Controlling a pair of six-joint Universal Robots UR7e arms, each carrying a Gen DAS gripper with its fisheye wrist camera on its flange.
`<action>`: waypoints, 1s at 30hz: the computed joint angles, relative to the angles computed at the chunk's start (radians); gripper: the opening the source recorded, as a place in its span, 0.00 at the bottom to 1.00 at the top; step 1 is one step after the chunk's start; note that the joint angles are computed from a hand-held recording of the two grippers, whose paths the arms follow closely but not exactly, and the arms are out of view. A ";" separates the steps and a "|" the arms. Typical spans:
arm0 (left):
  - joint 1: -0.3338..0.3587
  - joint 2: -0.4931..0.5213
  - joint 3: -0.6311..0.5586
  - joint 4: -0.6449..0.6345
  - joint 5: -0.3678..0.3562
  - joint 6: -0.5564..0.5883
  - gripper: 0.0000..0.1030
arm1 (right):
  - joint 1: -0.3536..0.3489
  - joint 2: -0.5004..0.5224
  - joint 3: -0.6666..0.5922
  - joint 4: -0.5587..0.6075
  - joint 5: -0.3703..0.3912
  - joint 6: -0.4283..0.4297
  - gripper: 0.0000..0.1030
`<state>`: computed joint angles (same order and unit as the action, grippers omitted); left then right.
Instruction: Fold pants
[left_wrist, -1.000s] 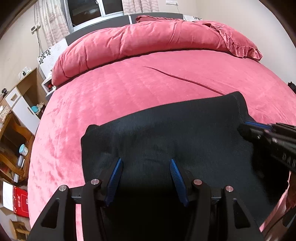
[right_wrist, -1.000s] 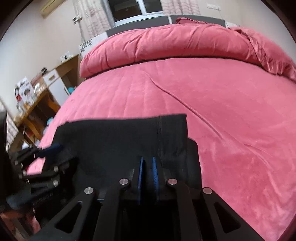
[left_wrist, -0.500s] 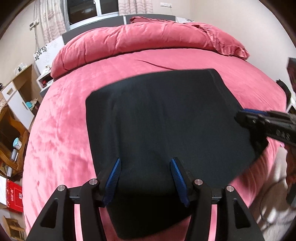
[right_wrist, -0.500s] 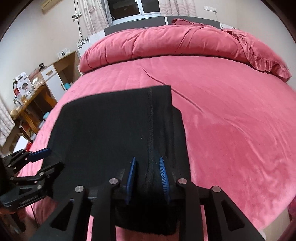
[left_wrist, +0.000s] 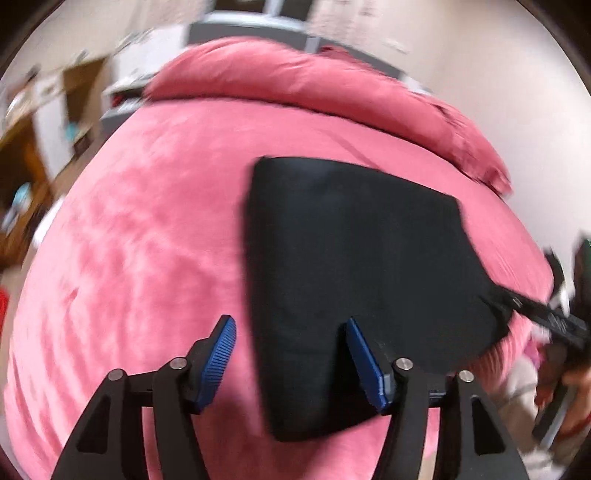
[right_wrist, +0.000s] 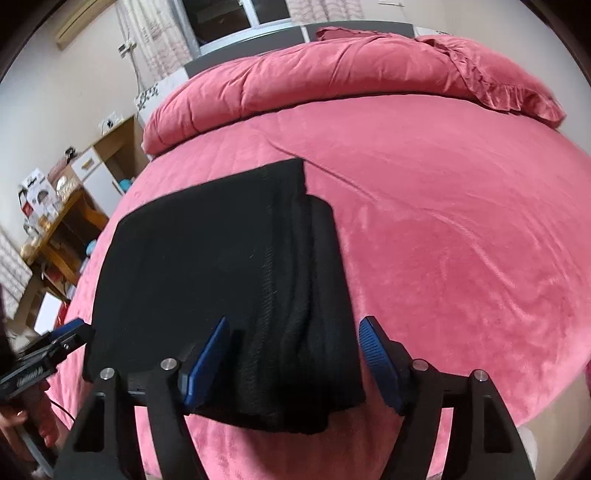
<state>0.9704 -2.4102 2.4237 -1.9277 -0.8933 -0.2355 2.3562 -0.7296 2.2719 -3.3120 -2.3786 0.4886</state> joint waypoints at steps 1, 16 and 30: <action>0.061 0.029 -0.012 -0.049 -0.050 0.023 0.64 | -0.010 -0.008 0.007 0.007 0.009 0.012 0.71; 0.371 0.252 -0.120 -0.112 -0.485 0.210 0.77 | -0.247 -0.032 0.104 -0.186 0.397 -0.007 0.78; 0.344 0.223 -0.100 -0.040 -0.485 0.223 0.66 | -0.260 0.003 0.110 -0.261 0.440 -0.073 0.62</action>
<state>1.3145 -2.1876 2.3239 -1.9675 -1.3784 -0.0121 2.0965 -0.7270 2.3823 -3.5728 -1.9389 0.4160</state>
